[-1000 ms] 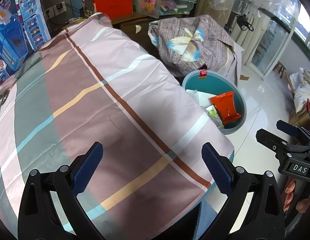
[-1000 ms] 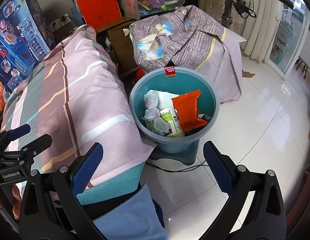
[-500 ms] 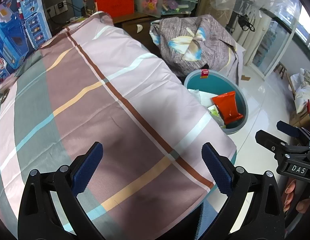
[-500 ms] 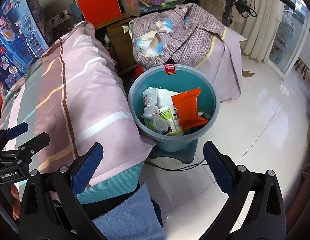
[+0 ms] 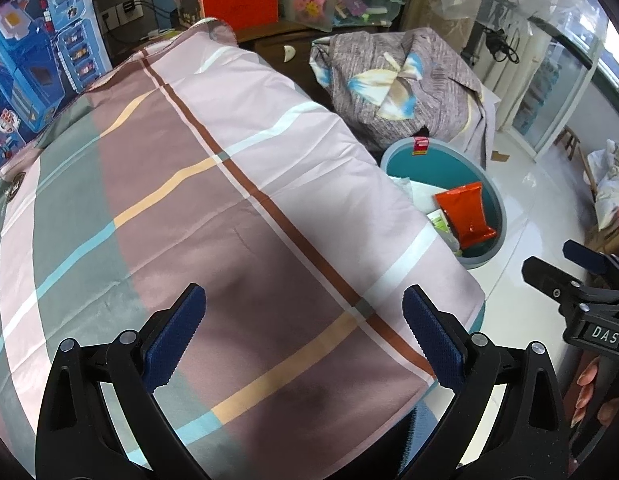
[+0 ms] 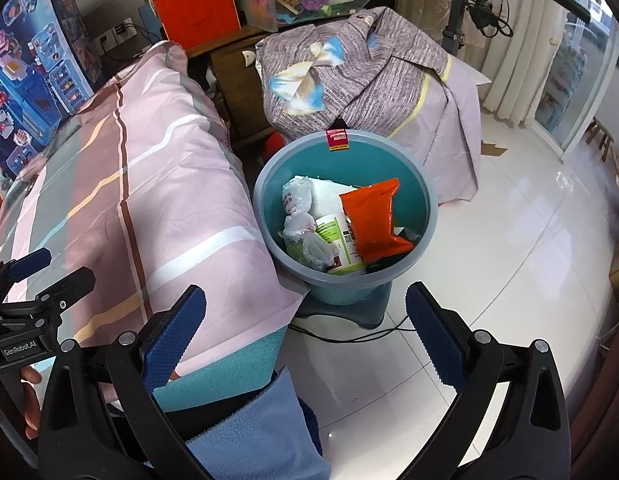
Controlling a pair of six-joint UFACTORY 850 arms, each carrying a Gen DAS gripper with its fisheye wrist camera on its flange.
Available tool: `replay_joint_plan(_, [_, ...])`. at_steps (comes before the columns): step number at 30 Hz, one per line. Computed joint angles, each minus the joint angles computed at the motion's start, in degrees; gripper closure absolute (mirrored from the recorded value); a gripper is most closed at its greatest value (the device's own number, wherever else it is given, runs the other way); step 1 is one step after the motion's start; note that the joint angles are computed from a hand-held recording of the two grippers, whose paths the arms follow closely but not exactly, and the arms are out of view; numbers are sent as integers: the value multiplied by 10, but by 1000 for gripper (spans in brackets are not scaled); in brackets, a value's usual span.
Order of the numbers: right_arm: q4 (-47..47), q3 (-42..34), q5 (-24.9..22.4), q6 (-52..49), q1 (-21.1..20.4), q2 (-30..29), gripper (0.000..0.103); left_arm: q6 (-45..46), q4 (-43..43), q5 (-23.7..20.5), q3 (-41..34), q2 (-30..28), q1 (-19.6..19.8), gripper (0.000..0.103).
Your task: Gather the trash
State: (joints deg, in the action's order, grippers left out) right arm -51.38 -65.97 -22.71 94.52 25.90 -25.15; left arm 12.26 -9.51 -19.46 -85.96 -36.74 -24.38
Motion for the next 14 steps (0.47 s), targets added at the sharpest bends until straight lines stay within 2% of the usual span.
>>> replay_joint_plan(3, [2,-1,-1,-3,-1,-1,7,-28,28,6,0,0,0,4])
replay_joint_plan(14, [5,-4,-3,-4,-5,-5,7,21,-23,-1,-3,-5,7,4])
